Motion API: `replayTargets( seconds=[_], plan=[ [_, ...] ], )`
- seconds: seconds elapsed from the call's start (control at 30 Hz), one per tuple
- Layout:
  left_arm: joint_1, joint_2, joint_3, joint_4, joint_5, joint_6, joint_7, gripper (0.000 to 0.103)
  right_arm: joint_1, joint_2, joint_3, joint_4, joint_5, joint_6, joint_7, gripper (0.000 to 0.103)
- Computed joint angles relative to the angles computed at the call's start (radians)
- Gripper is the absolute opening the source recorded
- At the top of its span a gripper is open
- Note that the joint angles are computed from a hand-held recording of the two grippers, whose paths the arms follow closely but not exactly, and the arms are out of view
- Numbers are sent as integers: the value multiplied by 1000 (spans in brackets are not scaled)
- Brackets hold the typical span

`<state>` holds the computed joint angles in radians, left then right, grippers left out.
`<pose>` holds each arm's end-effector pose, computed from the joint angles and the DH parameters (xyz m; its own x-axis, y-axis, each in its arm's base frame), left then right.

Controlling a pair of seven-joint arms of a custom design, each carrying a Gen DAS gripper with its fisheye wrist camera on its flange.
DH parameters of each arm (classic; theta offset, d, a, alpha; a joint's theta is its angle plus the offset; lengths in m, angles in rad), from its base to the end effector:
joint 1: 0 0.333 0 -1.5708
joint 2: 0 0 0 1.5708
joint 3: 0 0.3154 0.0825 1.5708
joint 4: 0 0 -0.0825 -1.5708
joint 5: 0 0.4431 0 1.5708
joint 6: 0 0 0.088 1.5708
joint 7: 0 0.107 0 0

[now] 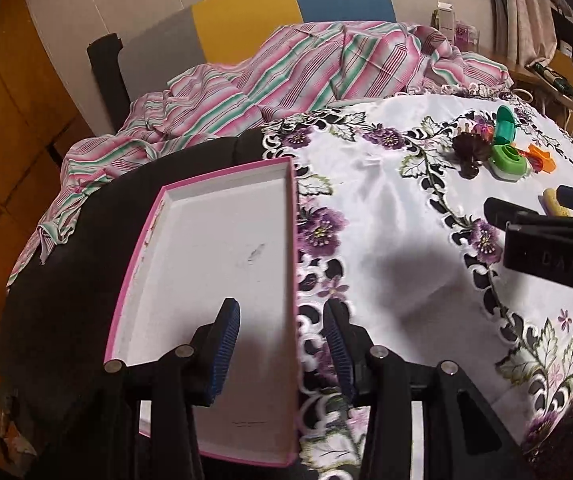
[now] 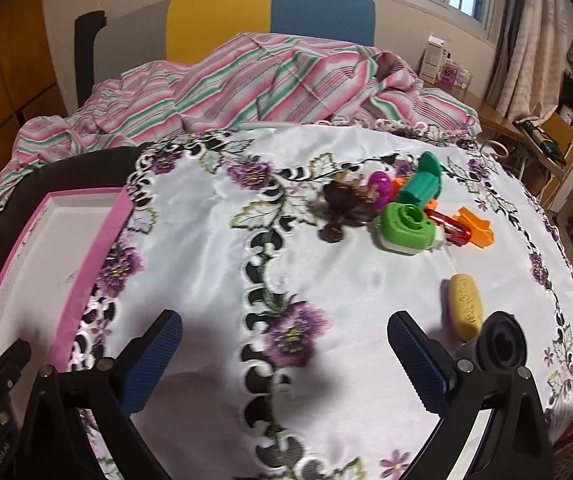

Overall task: Organize rigid objects
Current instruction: 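Reach the left tool to the brown wooden peg stand and close on its stem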

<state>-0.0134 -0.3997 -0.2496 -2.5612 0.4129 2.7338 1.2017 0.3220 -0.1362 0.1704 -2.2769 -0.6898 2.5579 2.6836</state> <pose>0.4778 -0.1440 0.4249 -0.1587 -0.9593 -0.2337 -0.7902 0.2653 -0.5525 0.5051 0.2827 0.4208 -0.1229 -0.9917 0.0375 -0.7980 0.0763 -0.5978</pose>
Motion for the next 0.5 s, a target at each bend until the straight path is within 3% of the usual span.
replayTargets(
  seconds=[0.13, 0.27, 0.5],
  plan=[
    [2, 23, -31, 22, 34, -25, -47, 44, -18, -14, -18, -19, 12, 11, -19, 103],
    [-33, 55, -19, 42, 17, -42, -36, 44, -41, -23, -39, -32, 65, 49, -70, 103],
    [-101, 113, 11, 72, -72, -17, 55, 44, -129, -19, -72, -26, 32, 111, -50, 103]
  ],
)
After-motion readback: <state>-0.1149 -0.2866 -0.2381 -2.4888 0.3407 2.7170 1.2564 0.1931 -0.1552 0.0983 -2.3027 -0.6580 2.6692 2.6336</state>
